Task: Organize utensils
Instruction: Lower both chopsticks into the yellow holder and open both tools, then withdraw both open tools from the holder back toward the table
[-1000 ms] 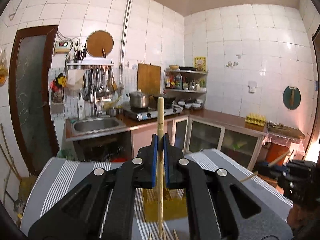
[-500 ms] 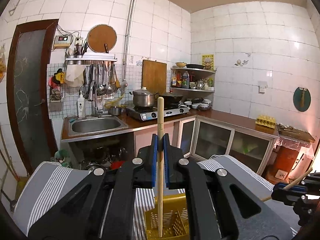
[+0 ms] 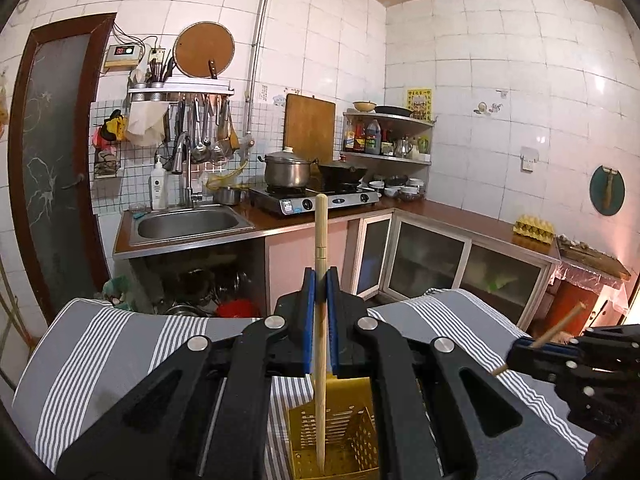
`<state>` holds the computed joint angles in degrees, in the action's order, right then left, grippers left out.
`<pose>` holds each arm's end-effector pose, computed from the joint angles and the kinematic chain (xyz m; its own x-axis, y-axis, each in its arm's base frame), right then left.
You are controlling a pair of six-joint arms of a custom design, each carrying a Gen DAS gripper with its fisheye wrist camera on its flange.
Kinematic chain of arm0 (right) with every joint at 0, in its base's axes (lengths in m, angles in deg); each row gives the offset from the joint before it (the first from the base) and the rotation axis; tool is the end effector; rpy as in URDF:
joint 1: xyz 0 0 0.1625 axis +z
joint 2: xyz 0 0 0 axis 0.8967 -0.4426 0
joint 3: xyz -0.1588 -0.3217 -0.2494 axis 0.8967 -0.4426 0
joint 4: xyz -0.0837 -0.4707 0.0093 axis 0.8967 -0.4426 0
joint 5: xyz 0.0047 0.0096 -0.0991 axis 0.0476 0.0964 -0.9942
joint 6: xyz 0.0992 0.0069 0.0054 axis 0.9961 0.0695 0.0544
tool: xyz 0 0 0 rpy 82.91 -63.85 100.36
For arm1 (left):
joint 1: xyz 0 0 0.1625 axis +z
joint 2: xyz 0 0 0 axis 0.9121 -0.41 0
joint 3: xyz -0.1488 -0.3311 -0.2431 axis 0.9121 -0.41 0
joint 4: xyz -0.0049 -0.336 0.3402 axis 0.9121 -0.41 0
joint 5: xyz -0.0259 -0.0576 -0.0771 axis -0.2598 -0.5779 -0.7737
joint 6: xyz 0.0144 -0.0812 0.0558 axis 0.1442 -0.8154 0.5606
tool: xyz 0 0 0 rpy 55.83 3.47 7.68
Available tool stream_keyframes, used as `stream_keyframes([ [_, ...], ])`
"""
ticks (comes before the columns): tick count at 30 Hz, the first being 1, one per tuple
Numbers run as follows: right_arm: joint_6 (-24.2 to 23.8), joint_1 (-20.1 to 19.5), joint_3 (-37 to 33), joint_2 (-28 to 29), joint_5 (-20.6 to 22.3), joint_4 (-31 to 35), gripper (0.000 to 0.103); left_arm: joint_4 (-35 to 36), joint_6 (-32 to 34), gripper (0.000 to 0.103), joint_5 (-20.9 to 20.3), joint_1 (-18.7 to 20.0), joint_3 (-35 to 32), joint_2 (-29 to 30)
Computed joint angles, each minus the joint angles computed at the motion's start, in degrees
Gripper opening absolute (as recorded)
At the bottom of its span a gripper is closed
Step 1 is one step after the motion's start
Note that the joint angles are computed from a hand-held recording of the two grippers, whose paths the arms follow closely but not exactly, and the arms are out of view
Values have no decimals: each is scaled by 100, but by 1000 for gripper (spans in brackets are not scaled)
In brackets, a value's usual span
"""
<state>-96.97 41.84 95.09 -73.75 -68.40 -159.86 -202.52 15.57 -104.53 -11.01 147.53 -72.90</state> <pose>0.3582 -0.8457 0.2732 -0.6462 -0.5712 0.5061 -0.7626 0.4561 -0.4587 -0.3132 -0.8026 0.3131 -0.7485 -0.0736 -0.6591 0.6235 0.2604 -0.7372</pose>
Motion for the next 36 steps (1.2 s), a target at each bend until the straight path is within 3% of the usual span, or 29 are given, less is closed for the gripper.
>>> stream_keyframes([
  [9,91,84,-767,418,-204,732,7,197,-116,5,-33,145,-290,165],
  [10,114,90,-765,424,-226,678,10,238,-130,8,-14,158,-279,169],
  [12,130,85,-694,396,-179,497,33,110,-94,35,8,167,-219,170],
  [13,134,79,-624,356,-114,374,41,93,-123,38,13,168,-193,160],
  [18,78,58,-208,130,2,-291,42,-187,-104,42,102,138,86,6],
  [22,-153,38,295,-130,-88,-943,45,-931,197,48,235,16,677,-269],
  [27,-451,-152,1513,-837,136,-1945,67,-1984,763,60,689,-213,1631,-651],
  [31,-376,-390,2426,-1434,108,-2237,67,-2982,1184,64,1214,-414,2574,-992],
  [34,-165,-571,3164,-1912,-212,-2403,67,-3880,1642,69,1719,-606,3238,-1179],
  [36,-107,-751,3715,-2252,-44,-2675,67,-4548,1820,75,2157,-779,3672,-1286],
])
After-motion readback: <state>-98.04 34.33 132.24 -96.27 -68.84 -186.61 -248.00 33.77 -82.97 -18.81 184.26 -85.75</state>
